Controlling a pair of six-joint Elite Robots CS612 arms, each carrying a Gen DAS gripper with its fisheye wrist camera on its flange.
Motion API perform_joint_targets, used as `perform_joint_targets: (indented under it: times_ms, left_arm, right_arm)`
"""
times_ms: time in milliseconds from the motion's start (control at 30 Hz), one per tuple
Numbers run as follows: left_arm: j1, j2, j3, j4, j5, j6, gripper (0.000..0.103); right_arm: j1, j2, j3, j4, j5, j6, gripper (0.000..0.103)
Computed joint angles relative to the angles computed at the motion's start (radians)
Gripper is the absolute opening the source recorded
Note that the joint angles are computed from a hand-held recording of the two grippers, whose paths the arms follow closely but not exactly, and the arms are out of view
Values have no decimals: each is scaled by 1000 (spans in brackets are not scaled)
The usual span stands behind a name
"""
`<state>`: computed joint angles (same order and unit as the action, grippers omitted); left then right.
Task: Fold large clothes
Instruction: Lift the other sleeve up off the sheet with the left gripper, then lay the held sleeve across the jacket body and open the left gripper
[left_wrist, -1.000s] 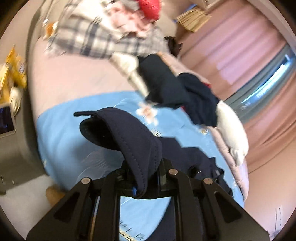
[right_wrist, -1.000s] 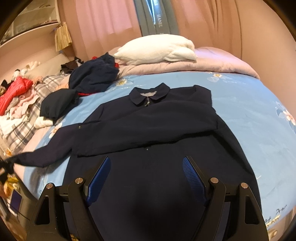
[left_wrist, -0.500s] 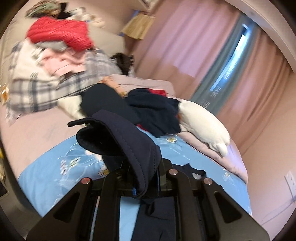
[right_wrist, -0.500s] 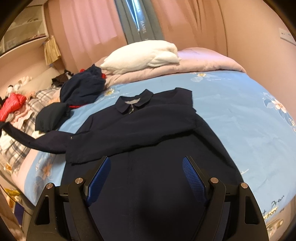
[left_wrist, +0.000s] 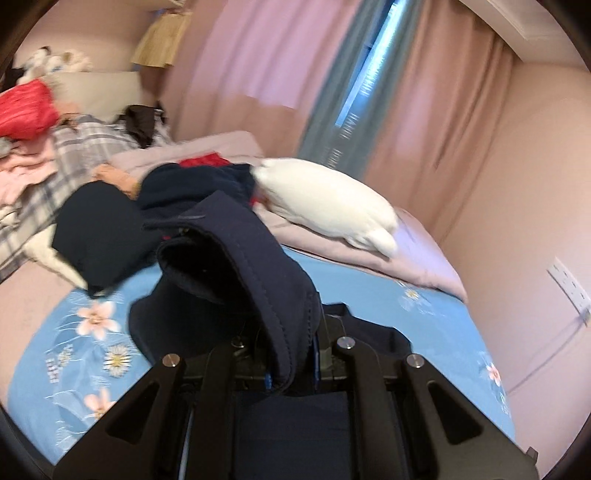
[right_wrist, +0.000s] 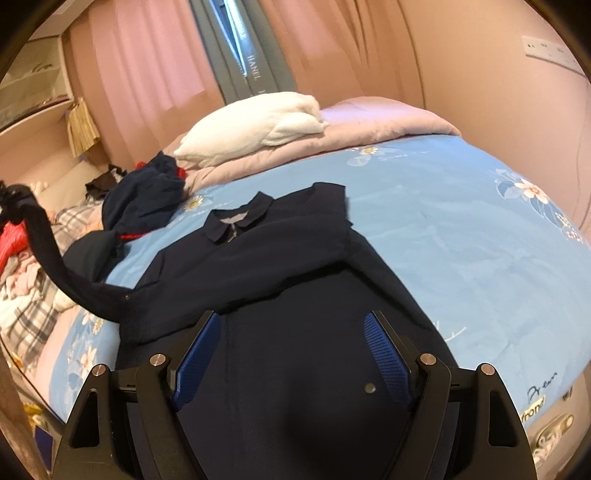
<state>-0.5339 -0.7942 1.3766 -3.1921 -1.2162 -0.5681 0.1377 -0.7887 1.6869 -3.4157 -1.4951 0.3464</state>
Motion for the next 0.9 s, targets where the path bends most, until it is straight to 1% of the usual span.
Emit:
perform_joint_targets:
  times_ms: [200,400,567,733,900]
  left_arm:
    - [-18,58,-100,84,-83,45,14]
    - [-38,105,-176,166,-138,77,14]
    - [-50,153,-244,259,-188,96,15]
    - [-59,207,-319,354,-201,114,17]
    - [-68,242,-359,426,-206,140,24]
  right_arm:
    - [-10,-2,11,-1,-11,22,80]
    - [-20,-5,24,-9,-21,50,80]
    - [-26,-6,33,-9,-34,66,80]
    - [-35,-5,41,-9,-28,79,80]
    - [-41,-5,43,1,-24,88,80]
